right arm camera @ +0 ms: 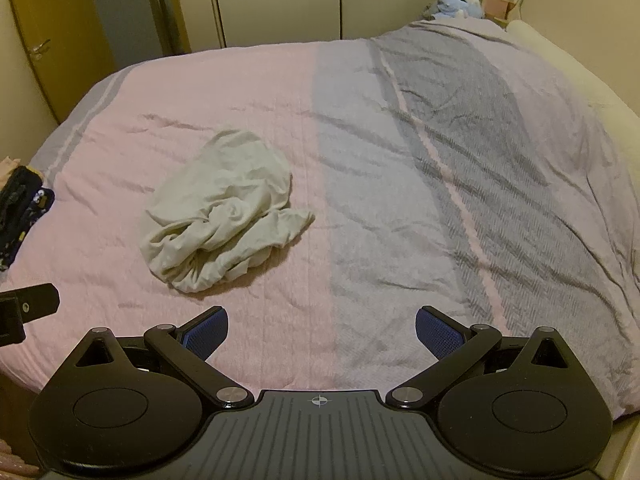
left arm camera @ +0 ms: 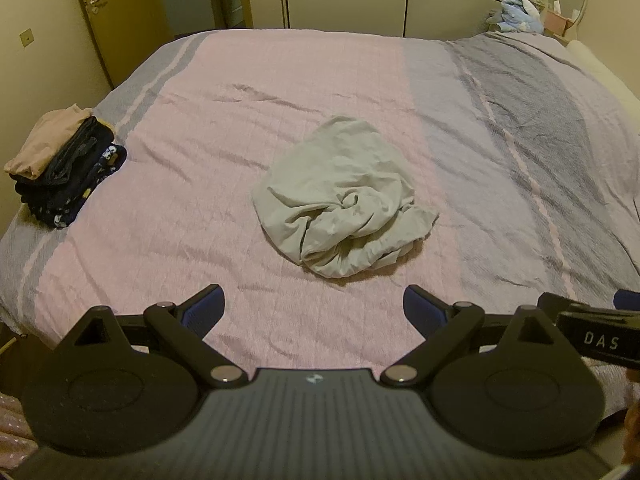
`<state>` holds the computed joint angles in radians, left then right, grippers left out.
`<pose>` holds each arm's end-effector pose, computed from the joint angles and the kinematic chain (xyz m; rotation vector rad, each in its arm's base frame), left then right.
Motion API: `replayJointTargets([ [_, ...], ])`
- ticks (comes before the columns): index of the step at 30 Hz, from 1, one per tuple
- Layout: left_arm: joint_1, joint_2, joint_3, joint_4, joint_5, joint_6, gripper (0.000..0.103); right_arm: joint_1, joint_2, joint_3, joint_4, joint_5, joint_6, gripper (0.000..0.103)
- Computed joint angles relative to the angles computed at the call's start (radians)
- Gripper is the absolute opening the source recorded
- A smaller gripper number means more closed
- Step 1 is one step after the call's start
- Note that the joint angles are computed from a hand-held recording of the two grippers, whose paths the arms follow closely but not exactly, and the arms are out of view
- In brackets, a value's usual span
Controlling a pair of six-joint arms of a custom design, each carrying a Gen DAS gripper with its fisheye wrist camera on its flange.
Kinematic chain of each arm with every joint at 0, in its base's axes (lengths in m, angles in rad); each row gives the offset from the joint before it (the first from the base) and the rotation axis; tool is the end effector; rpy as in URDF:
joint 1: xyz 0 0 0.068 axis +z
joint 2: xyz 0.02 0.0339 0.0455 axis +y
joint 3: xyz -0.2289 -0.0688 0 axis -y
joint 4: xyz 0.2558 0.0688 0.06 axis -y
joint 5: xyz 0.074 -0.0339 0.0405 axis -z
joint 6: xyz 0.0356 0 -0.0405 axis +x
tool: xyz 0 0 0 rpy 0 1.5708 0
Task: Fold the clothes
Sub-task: 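Move both grippers toward the crumpled pale green garment on the bed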
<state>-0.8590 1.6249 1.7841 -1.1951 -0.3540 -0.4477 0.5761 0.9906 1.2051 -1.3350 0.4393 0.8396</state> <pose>0.2250 -0.2419 0.3495 0.3918 2.4801 -0.0615 0.1574 0.0842 0.3224 0.4589 2.4820 -0.0522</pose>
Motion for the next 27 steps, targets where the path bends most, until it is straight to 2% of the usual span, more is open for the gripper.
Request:
replayJointTargets([
  [18, 0.009, -0.021, 0.0, -0.051, -0.024, -0.04, 0.095, -0.012, 0.029, 0.013, 0.031, -0.032, -0.035, 0.103],
  [27, 0.077, 0.018, 0.017, -0.007, 0.016, 0.017, 0.095, -0.061, 0.11, 0.039, 0.101, -0.048, -0.076, 0.103],
])
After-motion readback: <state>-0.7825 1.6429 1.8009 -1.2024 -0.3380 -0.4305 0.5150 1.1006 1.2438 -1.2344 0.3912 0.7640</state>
